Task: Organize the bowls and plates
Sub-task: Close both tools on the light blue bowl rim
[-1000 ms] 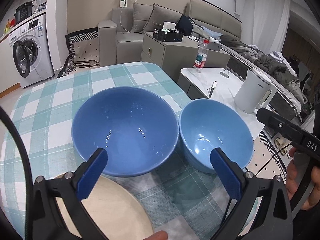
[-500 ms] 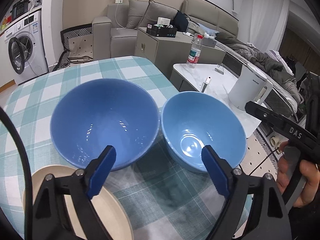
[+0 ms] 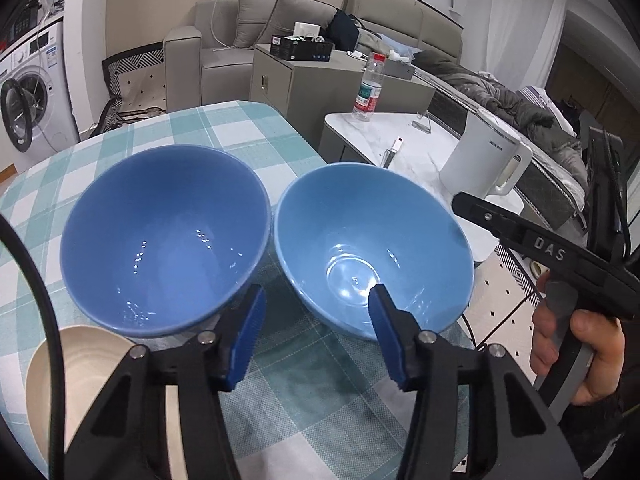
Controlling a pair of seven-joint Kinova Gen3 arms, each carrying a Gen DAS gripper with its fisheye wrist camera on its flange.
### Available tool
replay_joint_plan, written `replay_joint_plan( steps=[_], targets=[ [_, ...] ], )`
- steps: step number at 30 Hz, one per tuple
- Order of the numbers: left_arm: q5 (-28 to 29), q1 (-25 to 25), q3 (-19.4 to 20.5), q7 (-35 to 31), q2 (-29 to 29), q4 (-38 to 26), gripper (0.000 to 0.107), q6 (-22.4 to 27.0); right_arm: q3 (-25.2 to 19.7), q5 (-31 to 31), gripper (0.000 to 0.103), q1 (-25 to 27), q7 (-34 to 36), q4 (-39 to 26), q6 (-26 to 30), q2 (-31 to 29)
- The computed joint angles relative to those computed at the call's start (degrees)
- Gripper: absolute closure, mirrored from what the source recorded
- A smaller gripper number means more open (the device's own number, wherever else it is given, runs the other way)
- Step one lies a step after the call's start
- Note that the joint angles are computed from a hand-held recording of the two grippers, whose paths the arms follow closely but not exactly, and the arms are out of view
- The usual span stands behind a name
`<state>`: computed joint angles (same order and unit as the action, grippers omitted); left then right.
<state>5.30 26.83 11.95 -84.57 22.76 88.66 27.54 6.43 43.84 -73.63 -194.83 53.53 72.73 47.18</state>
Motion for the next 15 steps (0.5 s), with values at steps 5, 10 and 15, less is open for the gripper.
replay_joint_plan(
  steps=[5,10,15],
  targets=[
    [0.1,0.4,-0.3,0.6,0.4,-0.6,0.057,0.6,-0.5,-0.8,0.021,1.0,1.4,-0.3,-1.3,0.6],
    [-0.7,1.6,-1.2,2.8,1.5,-1.9,0.061,1.7,-0.5,-2.2,0.029,1.8,1.7,-0.4,-2.6,1.0],
    [-1.8,2.6,-1.8,4.6,2.8,-3.0,0.066,1.8,-0.6,-3.6,0.034,2.7,1.9,0.1,-4.0,1.2]
  ],
)
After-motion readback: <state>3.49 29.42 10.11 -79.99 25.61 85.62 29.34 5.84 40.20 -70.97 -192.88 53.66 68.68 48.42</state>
